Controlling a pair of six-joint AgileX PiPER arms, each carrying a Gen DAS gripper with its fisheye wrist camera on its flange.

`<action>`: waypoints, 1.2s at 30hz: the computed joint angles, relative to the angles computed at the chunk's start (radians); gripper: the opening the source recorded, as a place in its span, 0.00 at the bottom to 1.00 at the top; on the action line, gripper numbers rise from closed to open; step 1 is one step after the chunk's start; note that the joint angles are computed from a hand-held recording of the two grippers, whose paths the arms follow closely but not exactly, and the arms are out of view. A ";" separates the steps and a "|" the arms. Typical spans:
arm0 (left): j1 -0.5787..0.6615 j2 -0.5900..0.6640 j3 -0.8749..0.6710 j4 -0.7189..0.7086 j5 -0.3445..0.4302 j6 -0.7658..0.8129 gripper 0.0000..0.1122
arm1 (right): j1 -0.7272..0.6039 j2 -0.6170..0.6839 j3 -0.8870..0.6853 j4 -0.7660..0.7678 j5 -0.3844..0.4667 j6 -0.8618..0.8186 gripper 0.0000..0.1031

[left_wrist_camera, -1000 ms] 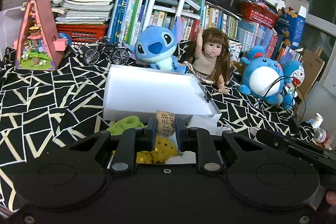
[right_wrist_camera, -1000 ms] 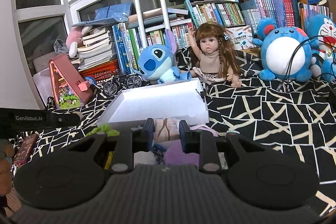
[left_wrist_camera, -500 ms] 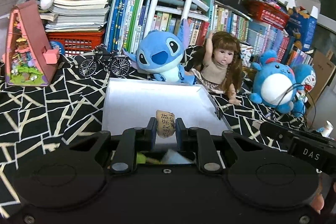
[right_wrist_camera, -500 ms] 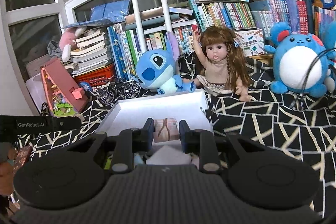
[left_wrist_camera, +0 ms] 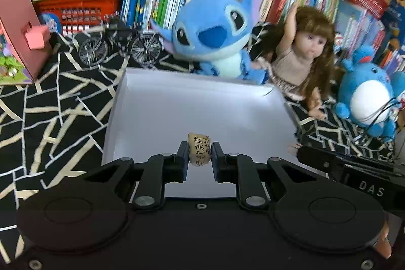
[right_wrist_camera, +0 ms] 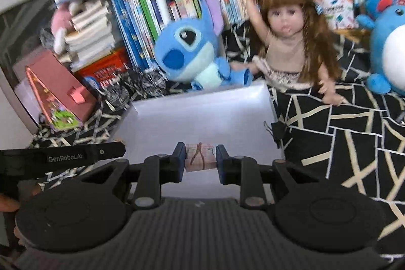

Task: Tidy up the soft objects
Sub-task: 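Carry the cork tag in the left tool while the right tool carries the pink box into the white box, then open the left tool releasing the tag while the right tool releases the pink box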

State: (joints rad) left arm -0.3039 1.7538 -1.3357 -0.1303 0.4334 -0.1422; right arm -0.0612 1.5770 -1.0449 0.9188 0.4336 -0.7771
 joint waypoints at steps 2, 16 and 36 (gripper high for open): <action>-0.007 0.049 -0.030 0.046 0.009 -0.044 0.16 | 0.010 0.057 -0.049 -0.051 0.010 0.046 0.29; -0.020 0.214 -0.162 0.148 0.092 -0.142 0.16 | 0.057 0.256 -0.204 -0.287 0.043 0.279 0.30; -0.048 -0.058 0.119 0.238 -0.073 -0.176 0.51 | 0.016 0.056 0.019 0.013 -0.059 -0.050 0.74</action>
State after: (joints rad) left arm -0.3522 1.6960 -1.2170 0.1075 0.3604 -0.3180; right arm -0.0455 1.6331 -1.0254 0.9319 0.3747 -0.8268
